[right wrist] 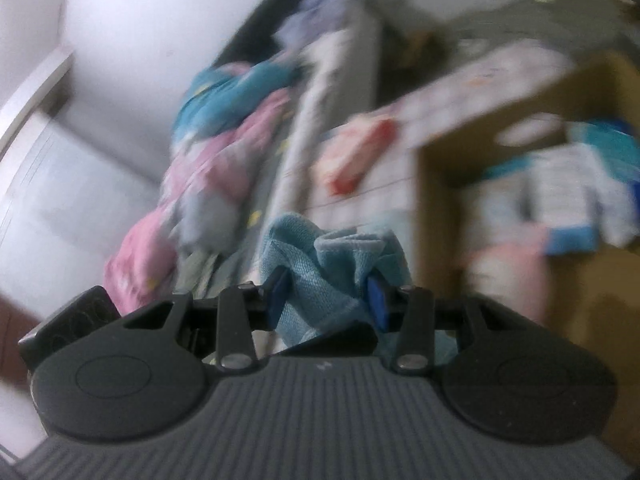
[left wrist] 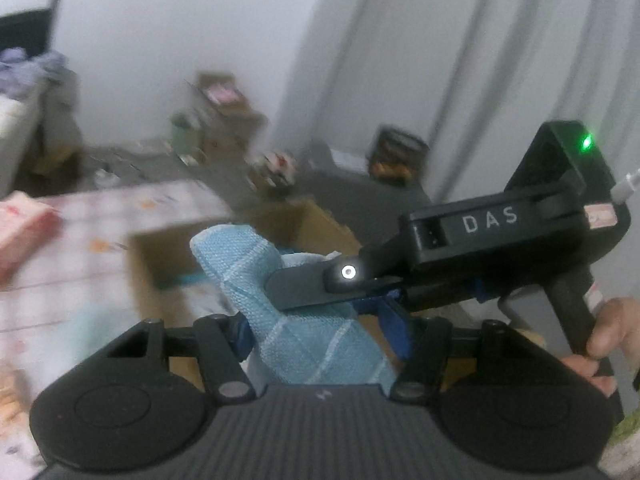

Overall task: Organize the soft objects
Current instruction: 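Carry the towel into the cardboard box and open the right gripper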

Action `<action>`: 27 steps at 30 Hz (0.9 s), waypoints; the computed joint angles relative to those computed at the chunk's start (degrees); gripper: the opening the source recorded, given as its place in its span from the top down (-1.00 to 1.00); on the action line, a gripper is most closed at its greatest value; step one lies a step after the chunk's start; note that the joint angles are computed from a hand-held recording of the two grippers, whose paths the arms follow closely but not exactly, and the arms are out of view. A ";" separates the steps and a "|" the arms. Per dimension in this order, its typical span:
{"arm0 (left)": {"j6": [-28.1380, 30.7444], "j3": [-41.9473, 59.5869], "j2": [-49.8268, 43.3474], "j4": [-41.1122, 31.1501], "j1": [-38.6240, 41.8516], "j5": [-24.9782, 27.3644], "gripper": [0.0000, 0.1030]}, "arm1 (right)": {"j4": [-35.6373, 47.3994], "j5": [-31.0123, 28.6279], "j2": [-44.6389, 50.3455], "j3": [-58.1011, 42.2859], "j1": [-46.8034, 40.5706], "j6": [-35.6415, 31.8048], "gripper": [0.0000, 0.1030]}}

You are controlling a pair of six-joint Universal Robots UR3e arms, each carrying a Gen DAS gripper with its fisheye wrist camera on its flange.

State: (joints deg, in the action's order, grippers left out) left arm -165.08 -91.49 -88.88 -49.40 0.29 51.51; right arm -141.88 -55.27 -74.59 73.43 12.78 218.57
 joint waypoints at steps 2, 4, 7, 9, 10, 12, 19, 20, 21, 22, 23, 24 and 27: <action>-1.09 5.77 -7.47 -0.58 -4.81 2.74 -0.23 | -2.50 0.41 -4.61 9.32 -3.49 0.46 0.20; -0.25 11.17 -13.67 -3.41 -6.01 3.27 -0.25 | -4.85 0.59 -6.89 16.04 -5.88 0.74 0.19; -0.76 18.15 -21.82 -6.15 -8.83 5.69 -0.24 | -7.67 0.43 -8.10 23.44 -8.81 0.48 0.19; -0.50 23.90 -27.20 -8.61 -10.86 8.71 -0.24 | -8.58 -0.73 -6.72 24.87 -9.63 -0.36 0.19; -0.38 26.08 -29.25 -9.51 -11.90 10.45 -0.24 | -8.92 -1.30 -6.21 25.71 -10.02 -1.14 0.19; -0.25 28.99 -32.00 -10.98 -12.98 13.07 -0.25 | -9.02 -3.39 -4.27 25.92 -9.74 -2.38 0.19; -0.97 29.25 -31.14 -11.50 -12.58 15.03 -0.37 | -8.87 -6.50 2.78 24.61 -10.30 -3.84 0.19; -0.62 28.47 -30.09 -11.10 -12.38 15.21 -0.37 | -8.73 -6.71 3.19 24.52 -10.32 -3.88 0.19; -0.28 27.55 -29.12 -10.70 -11.97 15.22 -0.38 | -8.95 -6.67 3.59 24.78 -10.44 -3.82 0.19; -0.33 26.52 -27.72 -10.54 -11.51 15.08 -0.38 | -9.02 -6.60 3.41 25.26 -10.62 -3.89 0.19; -0.36 25.51 -26.14 -10.71 -11.03 14.70 -0.38 | -9.35 -6.78 3.49 25.53 -10.53 -3.94 0.19; -0.13 24.21 -24.71 -10.48 -10.13 13.95 -0.38 | -9.12 -7.09 3.21 25.46 -10.54 -4.00 0.19; 0.21 20.35 -19.28 -10.62 -7.75 12.30 -0.40 | -9.55 -9.39 1.38 25.69 -9.76 -3.94 0.18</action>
